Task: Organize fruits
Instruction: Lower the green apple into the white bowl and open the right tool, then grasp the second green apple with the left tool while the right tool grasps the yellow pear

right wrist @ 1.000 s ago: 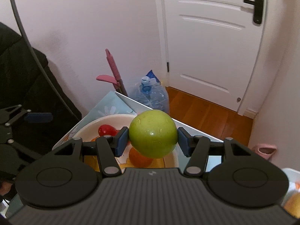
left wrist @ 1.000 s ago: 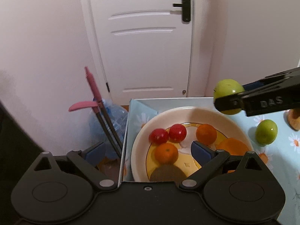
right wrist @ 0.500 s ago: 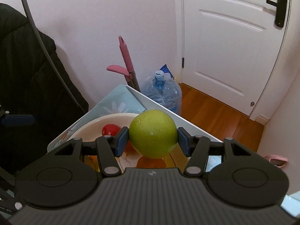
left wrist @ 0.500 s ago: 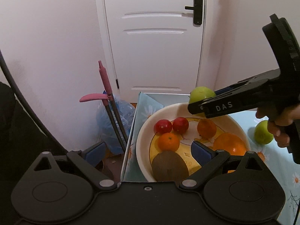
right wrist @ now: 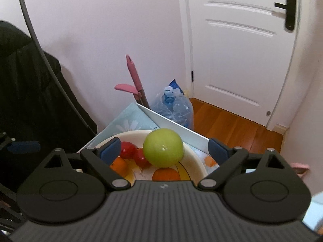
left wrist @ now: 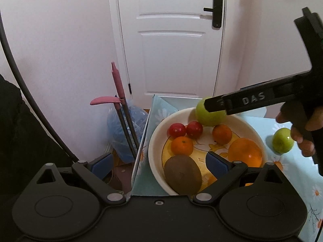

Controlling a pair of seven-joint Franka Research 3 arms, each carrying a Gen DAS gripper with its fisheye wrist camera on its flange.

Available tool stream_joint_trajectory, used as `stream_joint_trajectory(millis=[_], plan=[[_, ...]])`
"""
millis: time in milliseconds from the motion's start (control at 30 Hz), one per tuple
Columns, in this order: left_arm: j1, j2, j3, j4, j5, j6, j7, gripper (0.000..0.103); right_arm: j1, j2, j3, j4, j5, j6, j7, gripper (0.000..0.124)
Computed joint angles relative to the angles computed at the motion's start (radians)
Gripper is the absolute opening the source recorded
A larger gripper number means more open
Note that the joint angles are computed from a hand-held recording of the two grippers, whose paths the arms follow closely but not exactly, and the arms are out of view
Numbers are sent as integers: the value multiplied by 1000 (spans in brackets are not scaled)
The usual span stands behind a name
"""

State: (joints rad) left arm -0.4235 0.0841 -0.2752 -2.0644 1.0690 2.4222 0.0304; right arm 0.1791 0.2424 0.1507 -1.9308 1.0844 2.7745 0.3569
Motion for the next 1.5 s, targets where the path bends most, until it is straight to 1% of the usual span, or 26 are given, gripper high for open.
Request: stream_joint_trajectory(millis=[233,433,533,667,800,967,1033,1100,1167,1233,1333,1500], plan=[[-10,-40,-17,-21,4,-10,-10,100,11,-126,-25,-122,35,45,22,103],[-13,-86,-40,-48,8,-3,6,100,39,-265,-72,-250,76,96,41,103],[-17,-104,-54,-49,23,-1,18,100,61,-334,-96,-315,85,142,51,103],[-22,-110,-67,-35,45,23,32,100,85,-418,-127,-399,55,211,110,103],[-36,-97,-79,-5,76,42,58,100,91,-495,-159,-478,-14,254,216,103],[-63,-61,-84,45,107,45,71,100,116,-570,-231,-549,-56,296,253,103],[-77,-39,-83,73,116,34,78,100,138,-591,-279,-565,-59,307,243,103],[-99,-13,-83,108,128,6,79,100,182,-603,-345,-569,-29,321,195,103],[-122,18,-80,148,134,-23,77,100,184,-606,-385,-566,-27,300,168,103],[-149,56,-75,196,133,-58,74,100,170,-601,-419,-555,-22,268,135,103],[-199,127,-62,285,127,-116,74,100,127,-586,-441,-533,-15,208,73,103],[-293,254,-21,447,111,-204,104,100,57,-526,-480,-470,30,108,-56,103]])
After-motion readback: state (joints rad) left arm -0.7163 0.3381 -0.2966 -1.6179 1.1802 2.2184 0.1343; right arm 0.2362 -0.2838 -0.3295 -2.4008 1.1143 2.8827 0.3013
